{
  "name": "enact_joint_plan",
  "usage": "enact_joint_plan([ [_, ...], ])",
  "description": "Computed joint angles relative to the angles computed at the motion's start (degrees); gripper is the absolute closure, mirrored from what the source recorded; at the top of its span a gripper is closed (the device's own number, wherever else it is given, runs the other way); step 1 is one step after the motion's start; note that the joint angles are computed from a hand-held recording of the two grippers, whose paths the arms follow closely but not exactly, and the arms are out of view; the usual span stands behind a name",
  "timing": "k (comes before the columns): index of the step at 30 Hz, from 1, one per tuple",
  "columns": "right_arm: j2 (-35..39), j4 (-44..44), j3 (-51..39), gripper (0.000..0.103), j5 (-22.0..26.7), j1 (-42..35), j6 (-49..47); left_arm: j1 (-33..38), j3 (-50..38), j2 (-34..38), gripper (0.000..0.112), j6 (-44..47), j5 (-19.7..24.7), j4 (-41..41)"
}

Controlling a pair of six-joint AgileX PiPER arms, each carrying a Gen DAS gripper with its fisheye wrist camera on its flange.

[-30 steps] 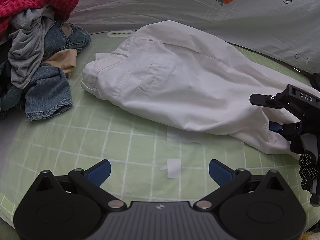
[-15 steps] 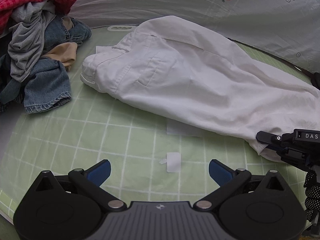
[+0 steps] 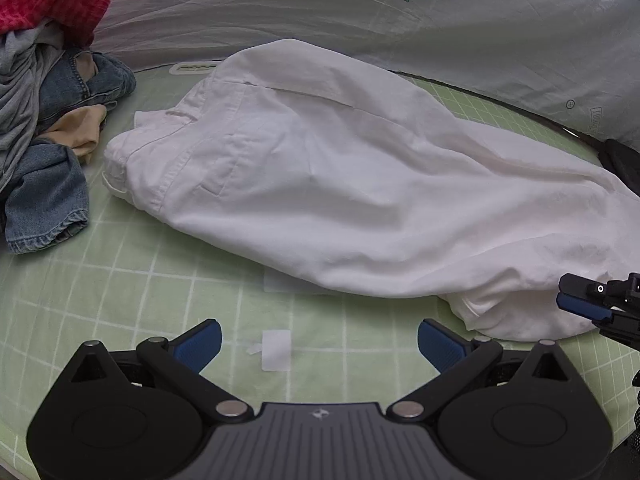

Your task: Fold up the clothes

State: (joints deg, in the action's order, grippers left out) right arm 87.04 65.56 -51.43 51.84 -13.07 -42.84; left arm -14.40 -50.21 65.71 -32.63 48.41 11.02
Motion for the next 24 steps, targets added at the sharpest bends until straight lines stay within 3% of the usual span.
enact_joint_plan([
  [3, -1.55, -7.26, -1.63, 0.079, -4.61, -4.47, 4.58, -3.65, -2.46, 3.69, 0.01, -1.41, -0.47, -0.25],
  [7, 0.84, -24.74, -7.32, 0.084, -8.45, -4.77, 11.5, -8.79, -6.37, 8.82, 0.01, -3.14, -0.81, -0.07],
  [9, 1.53, -30.91, -8.6, 0.097, -9.63, -3.75, 11.79, -10.78, -8.48, 11.47, 0.01, -4.2, -0.4, 0.32],
  [14, -2.45, -47.62, -5.44, 0.094, -13.52, 4.08, 14.63, -13.35, -11.84, 16.33, 0.01, -7.87, -0.29, 0.81],
  [16, -3.95, -49.54, -3.78, 0.093, -14.32, 4.95, 13.06, -13.93, -12.93, 17.97, 0.01, -9.66, 0.07, 1.57],
  [20, -3.16, -46.38, -5.82, 0.092, -9.76, 0.86, 7.33, -14.81, -14.22, 20.12, 0.015, -13.06, -0.63, 2.63],
  [22, -3.38, -45.09, -6.32, 0.089, -9.82, -1.07, 6.5, -15.19, -15.03, 21.14, 0.019, -14.86, -0.78, 3.13],
  [24, -2.64, -43.17, -7.6, 0.079, -9.65, -3.09, 5.3, -15.47, -15.98, 22.17, 0.024, -16.23, -0.64, 3.68],
])
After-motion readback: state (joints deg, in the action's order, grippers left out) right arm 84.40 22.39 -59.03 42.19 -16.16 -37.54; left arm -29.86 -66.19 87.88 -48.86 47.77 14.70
